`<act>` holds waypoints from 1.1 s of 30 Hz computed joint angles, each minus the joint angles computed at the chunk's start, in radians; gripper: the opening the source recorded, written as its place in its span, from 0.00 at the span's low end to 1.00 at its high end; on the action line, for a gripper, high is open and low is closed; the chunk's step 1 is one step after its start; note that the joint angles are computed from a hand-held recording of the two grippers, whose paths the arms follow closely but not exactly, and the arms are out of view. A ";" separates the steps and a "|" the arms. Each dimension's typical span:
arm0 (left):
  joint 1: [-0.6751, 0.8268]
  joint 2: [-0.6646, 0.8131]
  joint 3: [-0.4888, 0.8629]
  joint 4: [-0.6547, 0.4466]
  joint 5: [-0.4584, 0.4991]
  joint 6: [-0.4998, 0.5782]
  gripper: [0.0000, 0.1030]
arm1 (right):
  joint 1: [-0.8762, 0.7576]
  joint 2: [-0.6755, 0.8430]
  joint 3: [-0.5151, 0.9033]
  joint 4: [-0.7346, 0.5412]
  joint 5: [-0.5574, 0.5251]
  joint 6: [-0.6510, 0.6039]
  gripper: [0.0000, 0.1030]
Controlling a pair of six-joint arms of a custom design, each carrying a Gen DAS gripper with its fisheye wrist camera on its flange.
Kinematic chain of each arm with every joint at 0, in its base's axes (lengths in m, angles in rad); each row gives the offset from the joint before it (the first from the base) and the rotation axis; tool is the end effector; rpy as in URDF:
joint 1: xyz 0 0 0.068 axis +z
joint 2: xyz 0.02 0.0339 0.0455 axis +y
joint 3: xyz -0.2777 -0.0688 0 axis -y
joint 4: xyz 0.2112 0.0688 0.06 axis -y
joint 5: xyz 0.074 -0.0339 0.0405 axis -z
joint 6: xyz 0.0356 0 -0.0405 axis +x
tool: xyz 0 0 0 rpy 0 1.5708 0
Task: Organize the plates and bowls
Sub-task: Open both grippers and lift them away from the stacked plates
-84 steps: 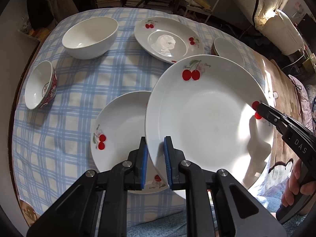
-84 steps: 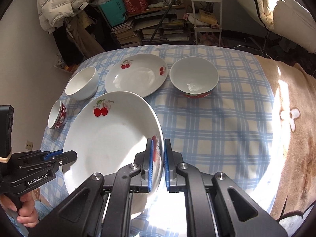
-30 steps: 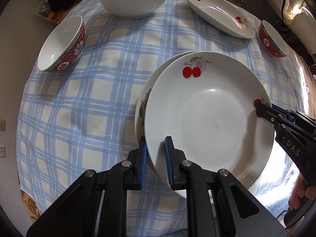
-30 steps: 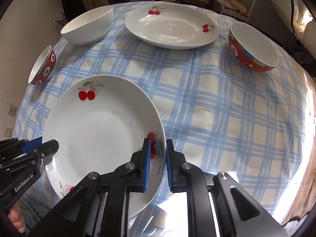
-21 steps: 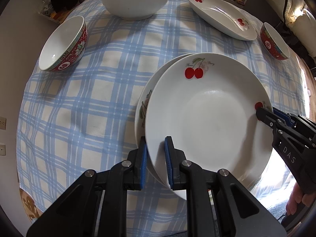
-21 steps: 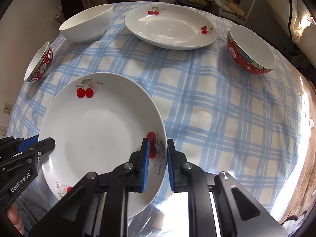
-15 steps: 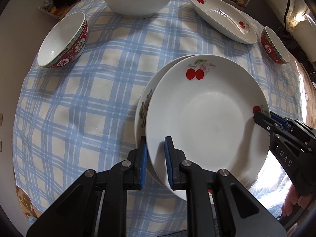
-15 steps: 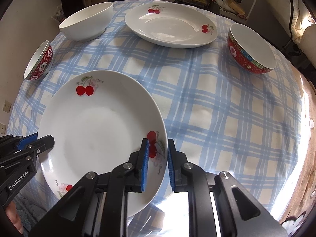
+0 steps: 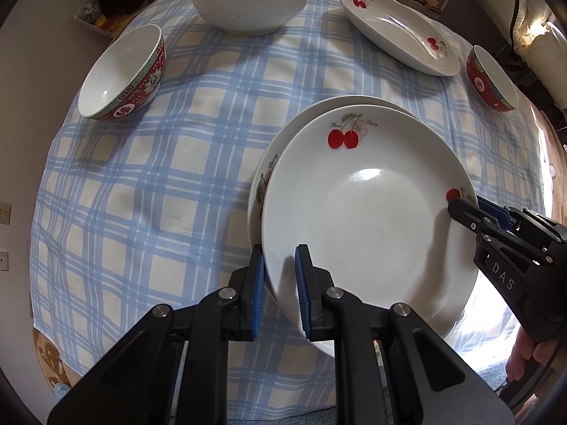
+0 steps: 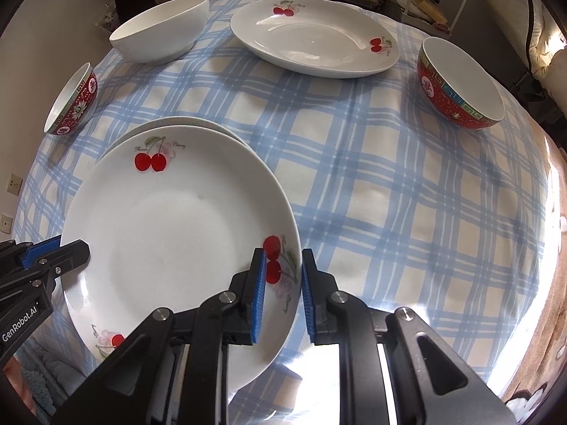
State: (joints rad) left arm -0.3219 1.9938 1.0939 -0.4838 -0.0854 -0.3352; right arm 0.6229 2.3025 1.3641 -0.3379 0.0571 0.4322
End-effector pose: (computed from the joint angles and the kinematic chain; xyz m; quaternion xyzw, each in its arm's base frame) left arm 0.3165 -0.1024 0.1310 -0.0106 0.9947 0.0101 0.1020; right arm 0.3346 0.2379 0.0804 -0.0900 0.9847 0.0494 0.1409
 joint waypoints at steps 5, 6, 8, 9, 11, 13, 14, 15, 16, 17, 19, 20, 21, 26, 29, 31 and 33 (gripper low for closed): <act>-0.029 -0.001 0.002 -0.008 -0.079 0.000 0.16 | 0.007 -0.002 0.007 -0.009 0.006 -0.002 0.19; -0.023 0.001 0.004 -0.011 -0.078 0.000 0.16 | 0.010 0.002 0.014 -0.017 0.014 -0.005 0.19; -0.006 0.003 0.009 -0.014 -0.054 -0.002 0.16 | 0.012 0.007 0.019 -0.026 0.012 -0.008 0.19; -0.005 0.011 0.017 -0.013 -0.051 -0.005 0.16 | 0.010 0.011 0.024 -0.029 0.008 -0.007 0.19; -0.003 0.013 0.019 -0.011 -0.051 -0.004 0.16 | 0.008 0.012 0.026 -0.027 0.005 -0.005 0.19; 0.001 0.011 0.019 -0.007 -0.050 0.001 0.16 | 0.006 0.012 0.028 -0.028 0.009 -0.005 0.19; 0.000 0.012 0.021 -0.009 -0.051 0.001 0.16 | 0.004 0.009 0.024 -0.025 0.007 -0.003 0.19; -0.003 0.011 0.020 -0.009 -0.054 -0.001 0.16 | 0.001 0.009 0.024 -0.024 0.003 0.000 0.19; -0.004 0.013 0.022 -0.010 -0.056 -0.001 0.16 | -0.001 0.007 0.022 -0.023 -0.001 0.003 0.19; -0.004 0.014 0.024 -0.012 -0.056 -0.001 0.16 | -0.004 0.004 0.016 -0.017 -0.001 0.003 0.19; -0.002 0.012 0.023 -0.008 -0.050 -0.006 0.17 | -0.006 -0.007 0.010 -0.016 0.006 0.004 0.19; 0.003 0.010 0.023 -0.006 -0.043 -0.007 0.17 | -0.009 -0.014 0.005 -0.012 0.004 0.004 0.19; 0.010 0.009 0.022 -0.007 -0.022 -0.007 0.19 | -0.014 -0.021 -0.002 -0.008 0.001 0.004 0.19; 0.036 0.006 0.023 -0.024 -0.022 -0.008 0.20 | -0.037 -0.055 -0.030 0.002 -0.010 0.027 0.20; 0.040 0.000 0.031 -0.032 -0.002 -0.001 0.28 | -0.053 -0.068 -0.045 0.015 -0.007 0.026 0.32; 0.036 -0.008 0.032 -0.030 -0.013 -0.003 0.47 | -0.063 -0.081 -0.058 0.027 -0.005 0.018 0.43; 0.023 -0.019 0.036 -0.033 -0.059 0.002 0.55 | -0.074 -0.088 -0.062 0.035 -0.016 0.003 0.53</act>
State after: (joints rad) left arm -0.2986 1.9749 1.1299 -0.5172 -0.1443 -0.3327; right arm 0.5484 2.2141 1.3024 -0.3024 0.0415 0.4355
